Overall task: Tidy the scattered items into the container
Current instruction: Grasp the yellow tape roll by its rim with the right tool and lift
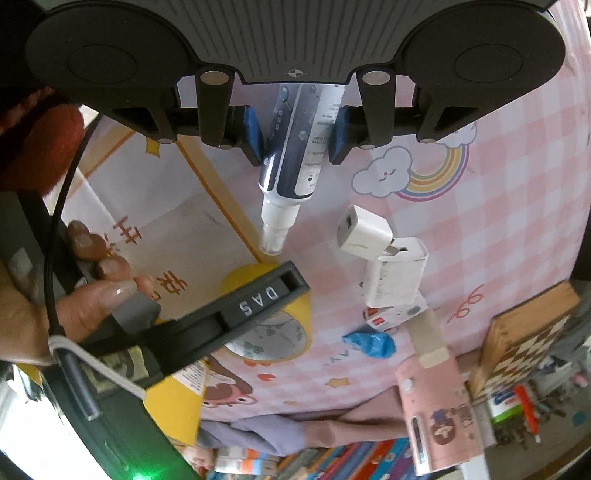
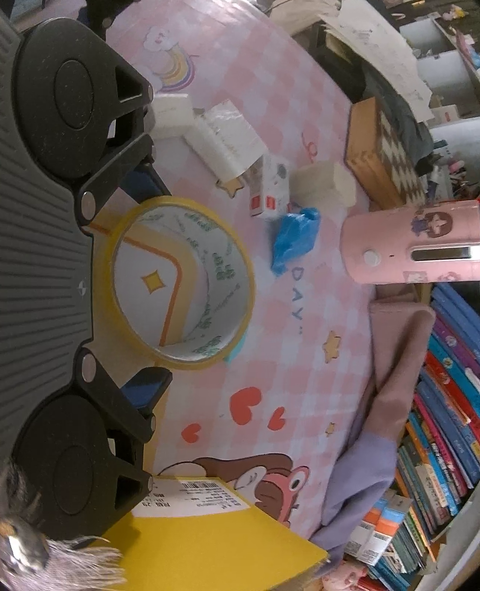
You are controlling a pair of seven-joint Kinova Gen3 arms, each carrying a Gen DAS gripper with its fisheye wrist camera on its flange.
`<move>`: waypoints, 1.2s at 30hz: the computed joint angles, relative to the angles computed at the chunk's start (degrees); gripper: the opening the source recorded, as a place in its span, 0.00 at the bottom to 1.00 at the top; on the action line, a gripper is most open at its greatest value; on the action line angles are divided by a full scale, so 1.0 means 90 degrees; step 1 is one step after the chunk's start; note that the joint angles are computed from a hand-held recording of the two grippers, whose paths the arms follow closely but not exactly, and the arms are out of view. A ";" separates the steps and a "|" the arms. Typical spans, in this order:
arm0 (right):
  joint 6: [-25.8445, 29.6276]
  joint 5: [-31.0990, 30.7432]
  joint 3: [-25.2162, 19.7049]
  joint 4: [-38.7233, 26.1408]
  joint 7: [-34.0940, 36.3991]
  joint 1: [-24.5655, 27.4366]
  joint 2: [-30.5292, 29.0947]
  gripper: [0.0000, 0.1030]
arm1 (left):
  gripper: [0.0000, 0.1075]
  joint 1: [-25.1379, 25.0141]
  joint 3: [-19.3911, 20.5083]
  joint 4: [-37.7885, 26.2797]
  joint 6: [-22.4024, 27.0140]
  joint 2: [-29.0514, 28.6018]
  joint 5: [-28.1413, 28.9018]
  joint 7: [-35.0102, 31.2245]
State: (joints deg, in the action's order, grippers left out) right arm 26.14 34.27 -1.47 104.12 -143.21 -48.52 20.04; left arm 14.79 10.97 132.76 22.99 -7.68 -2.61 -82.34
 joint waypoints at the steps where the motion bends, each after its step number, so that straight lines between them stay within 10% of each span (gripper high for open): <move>1: -0.0046 -0.0043 -0.0035 0.0015 0.0049 0.0055 0.0002 0.85 | 0.30 -0.0073 0.0100 0.0015 -0.0030 -0.0012 -0.0111 0.0234; 14: -0.0467 0.0812 0.0155 0.0481 -0.0592 -0.0200 -0.0491 0.84 | 0.29 -0.0455 0.0539 0.0280 -0.0441 -0.0562 -0.0470 0.1996; 36: 0.0408 0.3055 -0.1189 0.1469 -0.3502 -0.0009 -0.2095 0.84 | 0.29 -0.0208 -0.0071 0.0466 -0.0339 -0.2340 0.0751 0.1340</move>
State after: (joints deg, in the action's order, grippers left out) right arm 29.82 61.77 -12.17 117.34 -174.73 -48.60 1.18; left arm 12.92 10.33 136.96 19.94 -28.74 4.15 -70.28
